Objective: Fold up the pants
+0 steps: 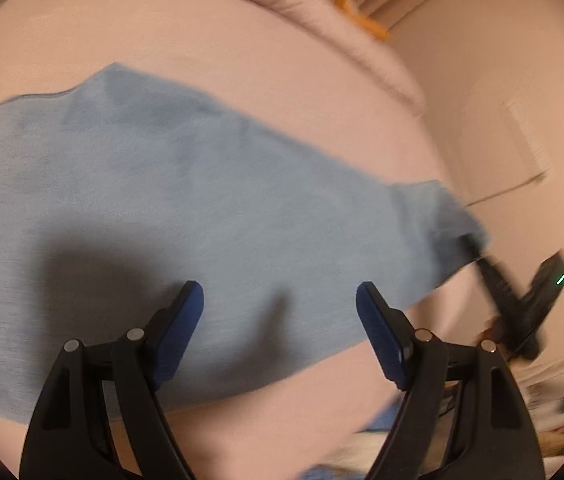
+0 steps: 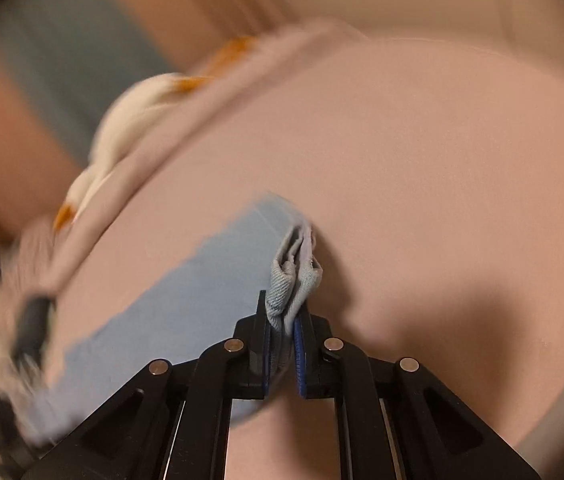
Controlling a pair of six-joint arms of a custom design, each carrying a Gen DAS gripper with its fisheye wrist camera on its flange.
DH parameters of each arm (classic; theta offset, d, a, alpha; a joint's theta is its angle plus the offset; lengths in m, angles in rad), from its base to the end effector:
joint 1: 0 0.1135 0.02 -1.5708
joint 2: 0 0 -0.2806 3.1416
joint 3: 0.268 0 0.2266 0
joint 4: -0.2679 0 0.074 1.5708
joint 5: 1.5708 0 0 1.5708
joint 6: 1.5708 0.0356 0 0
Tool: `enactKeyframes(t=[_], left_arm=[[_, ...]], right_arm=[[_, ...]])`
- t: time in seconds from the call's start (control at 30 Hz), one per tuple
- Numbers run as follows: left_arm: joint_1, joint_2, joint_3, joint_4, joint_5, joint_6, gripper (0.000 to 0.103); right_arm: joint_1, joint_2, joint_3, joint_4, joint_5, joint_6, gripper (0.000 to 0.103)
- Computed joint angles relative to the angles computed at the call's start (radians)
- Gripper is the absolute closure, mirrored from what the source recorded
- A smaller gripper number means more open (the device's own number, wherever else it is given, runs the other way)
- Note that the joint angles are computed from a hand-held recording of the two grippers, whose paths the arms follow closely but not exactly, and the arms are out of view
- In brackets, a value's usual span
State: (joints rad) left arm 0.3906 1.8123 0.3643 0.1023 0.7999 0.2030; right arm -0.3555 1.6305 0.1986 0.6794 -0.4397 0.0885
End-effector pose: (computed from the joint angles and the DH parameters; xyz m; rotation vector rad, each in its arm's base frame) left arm 0.1905 0.0508 0.0801 -0.1171 2.5421 -0.9435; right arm 0.1965 -0.0568 0.1129 0.2831 2.2458 0.3689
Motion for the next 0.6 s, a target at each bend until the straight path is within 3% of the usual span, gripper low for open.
enactKeyframes(t=[0.1, 0.2, 0.3, 0.37, 0.5, 0.53, 0.57, 0.6], left_arm=[[0.02, 0.008, 0.037, -0.063, 0.165, -0.024, 0.021], [0.002, 0.033, 0.048, -0.042, 0.253, -0.083, 0.019], [-0.005, 0.081, 0.054, -0.008, 0.335, -0.124, 0.019], [-0.036, 0.118, 0.064, 0.066, 0.362, -0.209, 0.015], [-0.039, 0.229, 0.113, 0.076, 0.367, -0.253, 0.016], [-0.036, 0.253, 0.118, 0.09, 0.371, -0.267, 0.021], [-0.029, 0.268, 0.123, 0.102, 0.381, -0.271, 0.038], [-0.017, 0.267, 0.129, 0.083, 0.378, -0.252, 0.049]], right_arm=[[0.223, -0.181, -0.051, -0.017, 0.167, -0.035, 0.092], [0.518, -0.254, -0.096, 0.022, 0.367, -0.046, 0.092], [0.747, -0.195, -0.109, 0.098, 0.522, -0.04, 0.092], [0.896, -0.09, -0.085, 0.149, 0.633, -0.037, 0.092], [1.055, 0.044, -0.07, 0.224, 0.702, -0.033, 0.092], [1.098, 0.068, -0.064, 0.236, 0.725, -0.035, 0.092], [1.123, 0.084, -0.05, 0.232, 0.739, -0.034, 0.092], [1.15, 0.1, -0.039, 0.222, 0.749, -0.037, 0.092]])
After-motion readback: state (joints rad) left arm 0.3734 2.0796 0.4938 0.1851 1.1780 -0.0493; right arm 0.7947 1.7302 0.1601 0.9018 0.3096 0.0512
